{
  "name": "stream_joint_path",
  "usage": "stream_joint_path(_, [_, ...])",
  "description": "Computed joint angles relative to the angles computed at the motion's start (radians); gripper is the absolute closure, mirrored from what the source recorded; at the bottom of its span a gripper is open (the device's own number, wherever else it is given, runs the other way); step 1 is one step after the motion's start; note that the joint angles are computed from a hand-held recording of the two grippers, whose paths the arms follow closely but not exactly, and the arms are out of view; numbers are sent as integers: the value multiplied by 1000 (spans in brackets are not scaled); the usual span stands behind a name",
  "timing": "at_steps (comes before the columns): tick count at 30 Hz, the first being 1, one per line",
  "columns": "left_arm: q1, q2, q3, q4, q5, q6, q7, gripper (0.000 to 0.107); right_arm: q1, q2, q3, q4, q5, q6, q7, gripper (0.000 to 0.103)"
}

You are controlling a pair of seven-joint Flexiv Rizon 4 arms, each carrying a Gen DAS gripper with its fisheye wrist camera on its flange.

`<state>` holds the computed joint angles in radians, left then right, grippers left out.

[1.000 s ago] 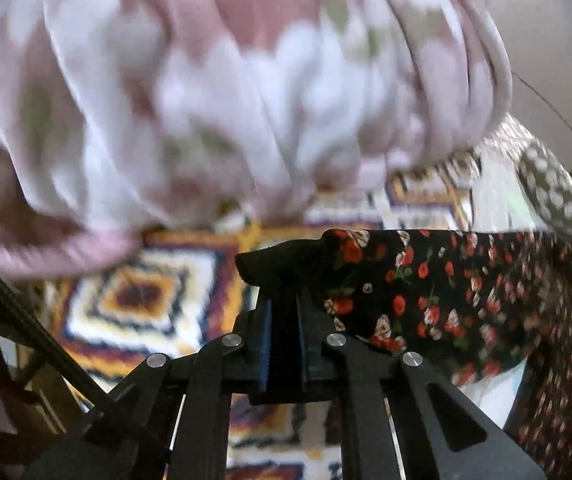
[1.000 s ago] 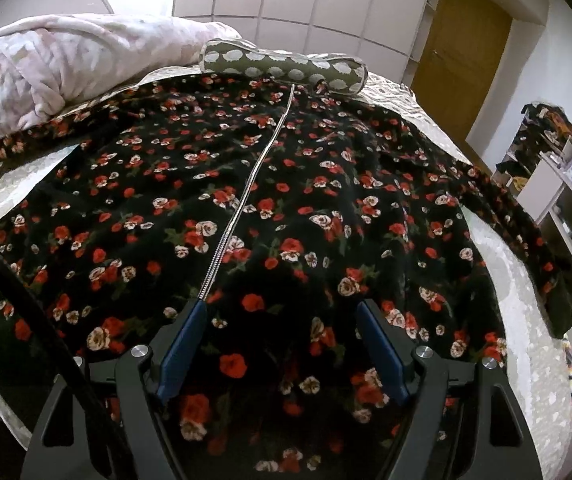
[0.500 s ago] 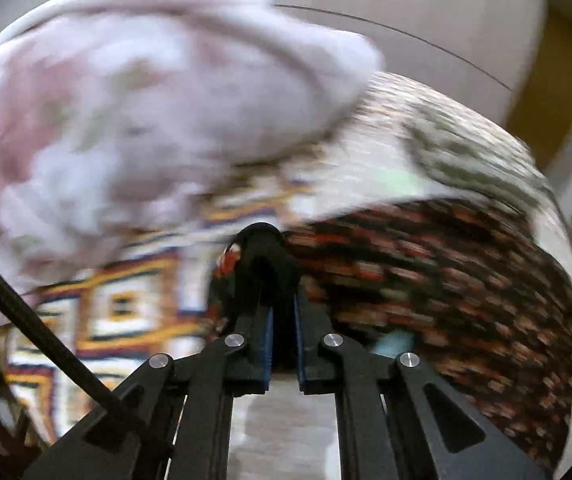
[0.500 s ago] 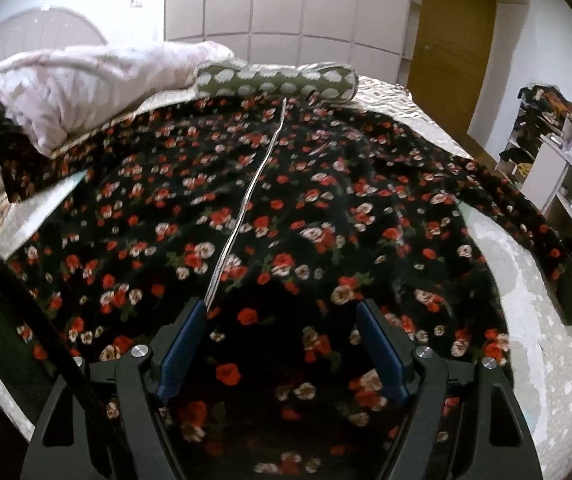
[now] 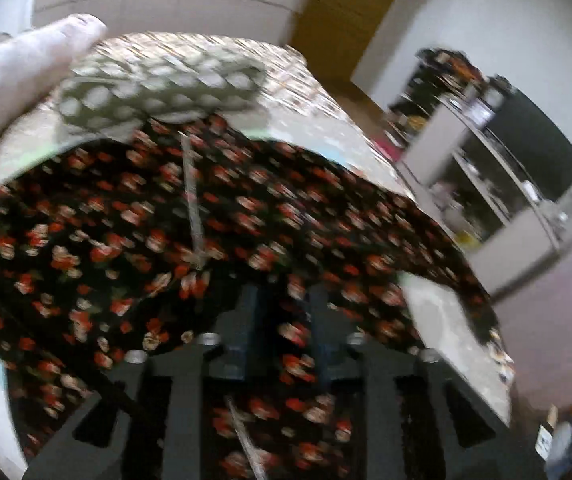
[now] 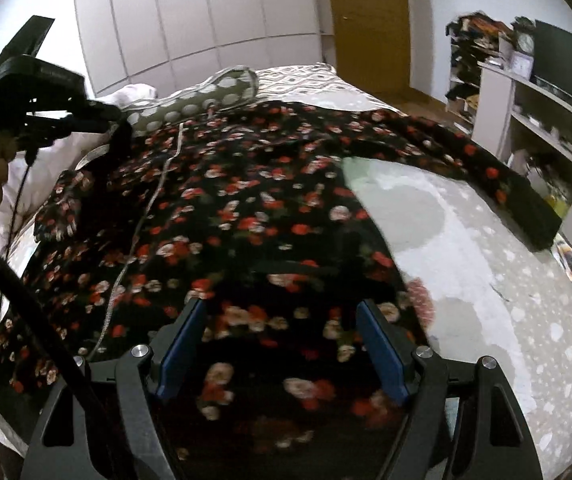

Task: Fold large clothes

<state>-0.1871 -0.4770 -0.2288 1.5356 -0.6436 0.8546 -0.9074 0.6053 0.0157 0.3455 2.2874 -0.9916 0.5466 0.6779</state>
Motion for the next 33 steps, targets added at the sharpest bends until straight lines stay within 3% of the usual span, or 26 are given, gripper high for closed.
stream_joint_path(2, [5,31,-2,46,-16,11,18,56,-4,14,1,11,-4,2,3,22])
stream_joint_path(8, [54,153,74,201,-24,28,33,46,-26,23,-16,-16,-56,14,-58,22])
stream_joint_path(11, [76,200,118,289,-17,110,36,43,-71,21,-54,-32,-151,120,-79,22])
stream_joint_path(13, [99,225,135,354,-46,183,54,38,-117,1,-97,-53,-255,243,-83,22])
stream_joint_path(17, [127,222,171,438,-13,328,33,36,-204,-102,-176,-151,-369,478,-174,22])
stream_joint_path(20, [162,188,170,457,27,349,18,36,-229,-214,-208,-254,-260,569,-368,22])
stream_joint_path(24, [201,142,138,476,10,376,65,36,-207,-323,-235,-357,-65,522,-601,22])
stream_joint_path(28, [248,127,37,531,-116,506,198,31,-195,-388,-250,-401,92,526,-746,25])
stream_joint_path(31, [245,117,20,542,-130,561,215,25,-179,-403,-265,-400,141,587,-799,52])
stream_joint_path(33, [242,114,24,541,-114,568,198,23,-178,-408,-257,-397,196,636,-855,95])
